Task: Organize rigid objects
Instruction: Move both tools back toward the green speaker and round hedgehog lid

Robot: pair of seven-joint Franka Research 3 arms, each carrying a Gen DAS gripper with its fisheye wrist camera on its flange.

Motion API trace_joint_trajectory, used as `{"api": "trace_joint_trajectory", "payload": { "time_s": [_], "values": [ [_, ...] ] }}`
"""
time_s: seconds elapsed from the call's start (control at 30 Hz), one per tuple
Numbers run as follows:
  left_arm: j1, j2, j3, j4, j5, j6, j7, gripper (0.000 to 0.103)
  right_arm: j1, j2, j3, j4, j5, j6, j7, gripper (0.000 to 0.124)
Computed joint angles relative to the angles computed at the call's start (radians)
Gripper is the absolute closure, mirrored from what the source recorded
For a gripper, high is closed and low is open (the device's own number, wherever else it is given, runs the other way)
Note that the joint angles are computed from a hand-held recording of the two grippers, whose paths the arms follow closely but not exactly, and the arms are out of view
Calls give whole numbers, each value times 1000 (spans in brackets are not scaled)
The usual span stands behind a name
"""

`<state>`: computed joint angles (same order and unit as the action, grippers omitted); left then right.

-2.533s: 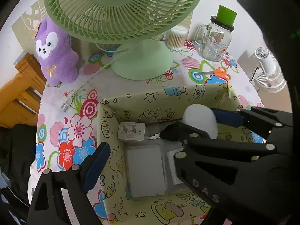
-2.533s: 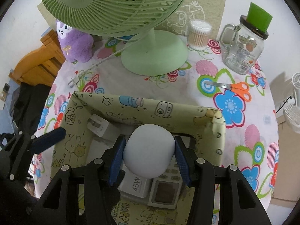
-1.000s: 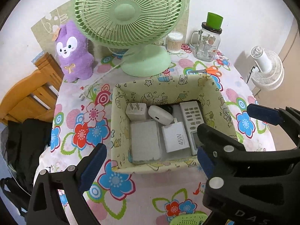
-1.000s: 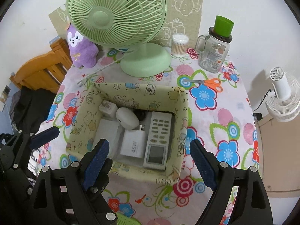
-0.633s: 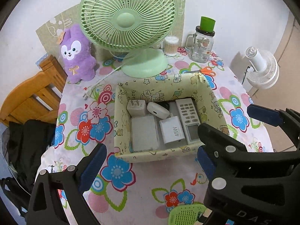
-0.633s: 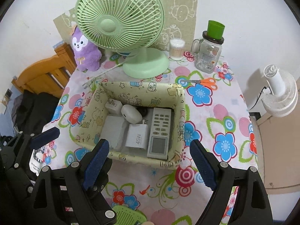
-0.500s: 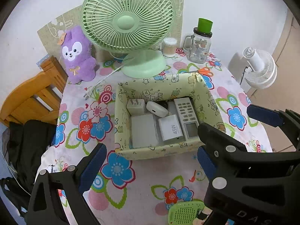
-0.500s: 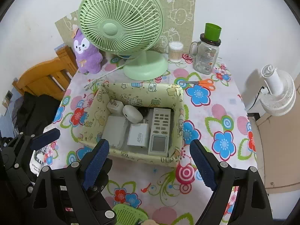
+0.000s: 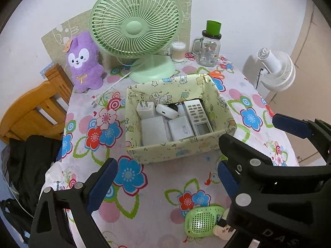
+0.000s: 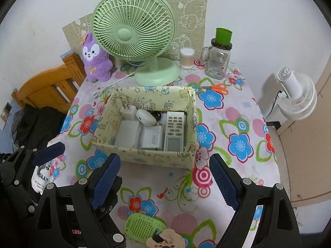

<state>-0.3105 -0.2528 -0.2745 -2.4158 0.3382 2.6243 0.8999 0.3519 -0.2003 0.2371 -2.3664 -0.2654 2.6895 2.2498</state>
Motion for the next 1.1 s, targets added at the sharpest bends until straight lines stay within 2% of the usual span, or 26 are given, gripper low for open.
{"api": "trace_joint_trajectory", "payload": {
  "time_s": [0.6, 0.9, 1.1],
  "values": [
    [-38, -106, -5, -150, -10, 96, 27, 5, -35, -143, 92, -163, -26, 60, 107, 34],
    [-73, -110, 21, -212, -70, 130, 110, 5, -53, -178, 141, -241, -34, 81, 196, 34],
    [-80, -88, 2, -237, -80, 132, 102, 5, -32, -182, 129, -294, -9, 101, 193, 34]
  ]
}}
